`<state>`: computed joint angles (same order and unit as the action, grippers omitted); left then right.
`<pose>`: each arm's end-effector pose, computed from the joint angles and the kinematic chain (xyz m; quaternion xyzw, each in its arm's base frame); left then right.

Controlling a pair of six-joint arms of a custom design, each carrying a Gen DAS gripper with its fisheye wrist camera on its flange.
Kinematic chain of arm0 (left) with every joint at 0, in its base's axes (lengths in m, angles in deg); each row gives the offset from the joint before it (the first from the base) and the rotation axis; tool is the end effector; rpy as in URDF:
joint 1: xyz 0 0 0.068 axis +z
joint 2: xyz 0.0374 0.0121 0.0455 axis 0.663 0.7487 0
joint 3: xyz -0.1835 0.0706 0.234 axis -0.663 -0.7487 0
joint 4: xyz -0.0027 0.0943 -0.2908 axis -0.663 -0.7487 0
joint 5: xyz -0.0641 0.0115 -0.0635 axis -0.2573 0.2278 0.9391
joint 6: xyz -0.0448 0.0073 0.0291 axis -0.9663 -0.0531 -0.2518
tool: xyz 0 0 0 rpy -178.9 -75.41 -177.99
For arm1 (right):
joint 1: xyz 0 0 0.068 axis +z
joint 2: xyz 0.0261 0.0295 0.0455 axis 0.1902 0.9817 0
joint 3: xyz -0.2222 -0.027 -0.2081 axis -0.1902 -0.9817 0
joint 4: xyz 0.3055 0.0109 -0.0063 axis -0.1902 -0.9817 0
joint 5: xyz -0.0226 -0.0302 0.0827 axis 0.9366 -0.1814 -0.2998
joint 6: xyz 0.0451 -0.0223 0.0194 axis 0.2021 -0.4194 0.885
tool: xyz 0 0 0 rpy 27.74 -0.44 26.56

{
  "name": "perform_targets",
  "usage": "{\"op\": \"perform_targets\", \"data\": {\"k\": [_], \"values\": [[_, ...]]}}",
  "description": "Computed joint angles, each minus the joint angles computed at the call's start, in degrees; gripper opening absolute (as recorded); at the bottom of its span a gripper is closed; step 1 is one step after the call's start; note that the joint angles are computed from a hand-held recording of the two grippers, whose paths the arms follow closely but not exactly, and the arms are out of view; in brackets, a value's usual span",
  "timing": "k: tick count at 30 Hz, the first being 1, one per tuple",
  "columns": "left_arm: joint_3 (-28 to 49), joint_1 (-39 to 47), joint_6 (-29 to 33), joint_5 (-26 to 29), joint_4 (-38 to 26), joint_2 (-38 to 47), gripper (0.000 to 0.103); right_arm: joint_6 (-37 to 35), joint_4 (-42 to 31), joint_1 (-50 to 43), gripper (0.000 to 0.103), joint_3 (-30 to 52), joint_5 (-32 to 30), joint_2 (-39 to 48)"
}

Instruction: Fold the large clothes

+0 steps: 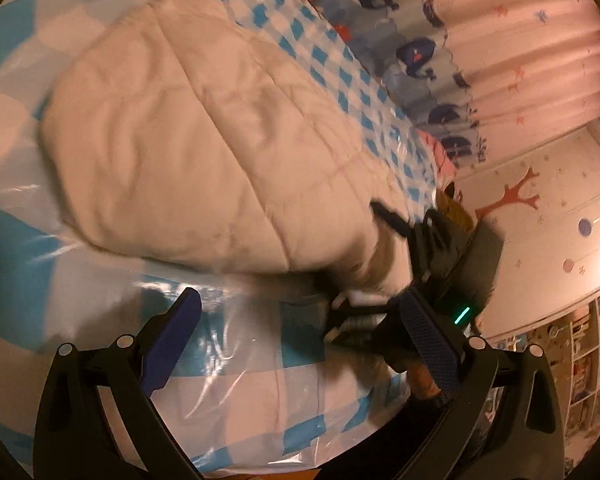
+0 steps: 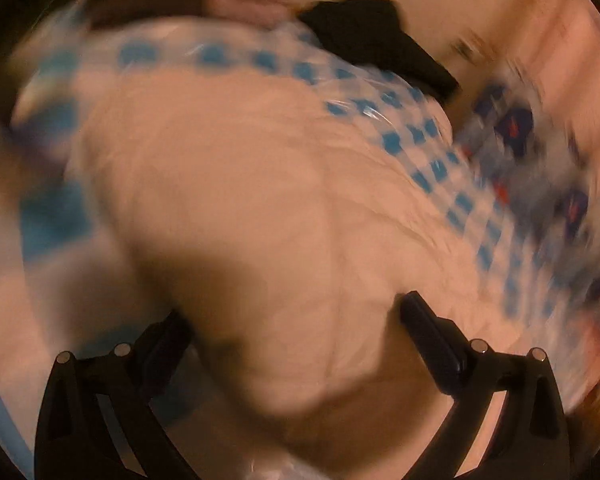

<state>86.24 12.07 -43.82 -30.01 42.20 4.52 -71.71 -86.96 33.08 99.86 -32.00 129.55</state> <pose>0.1887 -0.1158 0.1917 -0.1653 0.8712 -0.3830 0.2587 0.3026 0.1297 0.1814 -0.4385 0.8064 0.0517 0.3934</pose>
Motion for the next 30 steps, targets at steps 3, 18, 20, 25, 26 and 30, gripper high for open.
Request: {"op": "perform_targets", "data": {"k": [3,18,20,25,26,30], "values": [[1.89,-0.67,-0.44,-0.75,3.02,5.71,0.096,3.63,-3.62,-3.93,0.096,3.40,-6.15,1.03],[7.64,8.91,-7.42,-5.39,15.48,18.53,0.096,1.57,-52.00,-33.26,0.096,26.27,-49.91,13.82],[8.53,9.08,-5.96,-5.89,14.14,18.05,0.096,-5.17,-67.41,-40.66,0.096,32.60,-52.98,21.19],[7.09,10.58,-7.92,-4.27,16.27,16.96,0.096,-7.42,-81.68,-53.37,0.096,40.72,-49.35,35.40],[6.52,10.81,-8.73,-4.04,16.96,16.72,0.096,-7.65,-83.07,-53.92,0.096,41.46,-49.02,37.22],[5.89,10.53,-9.04,-4.67,16.76,15.87,0.096,-5.97,-81.45,-52.98,0.096,41.88,-50.66,39.16]]}}
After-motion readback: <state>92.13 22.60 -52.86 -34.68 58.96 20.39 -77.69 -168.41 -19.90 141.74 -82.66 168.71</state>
